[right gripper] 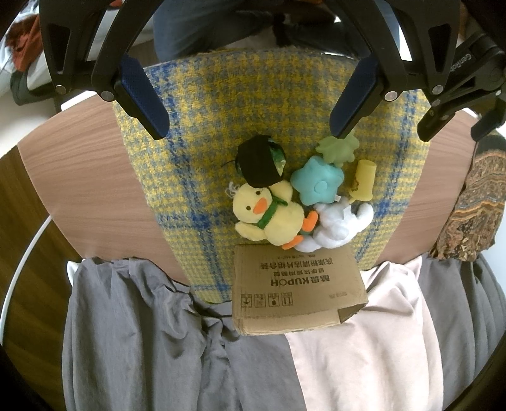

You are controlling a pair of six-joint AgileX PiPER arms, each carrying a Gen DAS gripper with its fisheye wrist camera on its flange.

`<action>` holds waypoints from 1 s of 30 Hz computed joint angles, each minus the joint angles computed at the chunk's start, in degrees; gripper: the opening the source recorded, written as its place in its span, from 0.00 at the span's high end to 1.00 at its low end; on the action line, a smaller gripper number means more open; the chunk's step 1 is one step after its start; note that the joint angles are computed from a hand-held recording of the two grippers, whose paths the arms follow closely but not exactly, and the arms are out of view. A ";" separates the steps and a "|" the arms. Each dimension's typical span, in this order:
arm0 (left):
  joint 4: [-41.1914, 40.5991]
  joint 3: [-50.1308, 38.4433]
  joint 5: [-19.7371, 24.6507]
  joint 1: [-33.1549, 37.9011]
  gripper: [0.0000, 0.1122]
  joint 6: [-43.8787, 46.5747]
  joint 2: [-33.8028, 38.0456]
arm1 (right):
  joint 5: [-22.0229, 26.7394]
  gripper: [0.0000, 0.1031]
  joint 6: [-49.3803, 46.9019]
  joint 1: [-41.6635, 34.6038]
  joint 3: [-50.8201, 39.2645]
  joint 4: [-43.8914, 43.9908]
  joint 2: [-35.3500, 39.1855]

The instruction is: Organize objects

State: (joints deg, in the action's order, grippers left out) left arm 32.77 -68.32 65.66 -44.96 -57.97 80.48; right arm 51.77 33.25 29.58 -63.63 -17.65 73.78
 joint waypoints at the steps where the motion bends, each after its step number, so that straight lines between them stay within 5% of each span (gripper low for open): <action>1: 0.10 0.07 0.00 -0.12 0.09 -0.20 0.04 | -0.06 0.01 -0.11 -0.11 0.08 0.11 -0.01; 30: 1.93 -0.57 3.76 -1.10 0.09 -6.58 1.87 | -1.07 0.01 -0.59 -0.68 1.06 0.75 0.46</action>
State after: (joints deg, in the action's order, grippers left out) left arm 34.70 -68.90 69.42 -46.06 -64.55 82.35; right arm 50.71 32.67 28.89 -62.58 -16.90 74.24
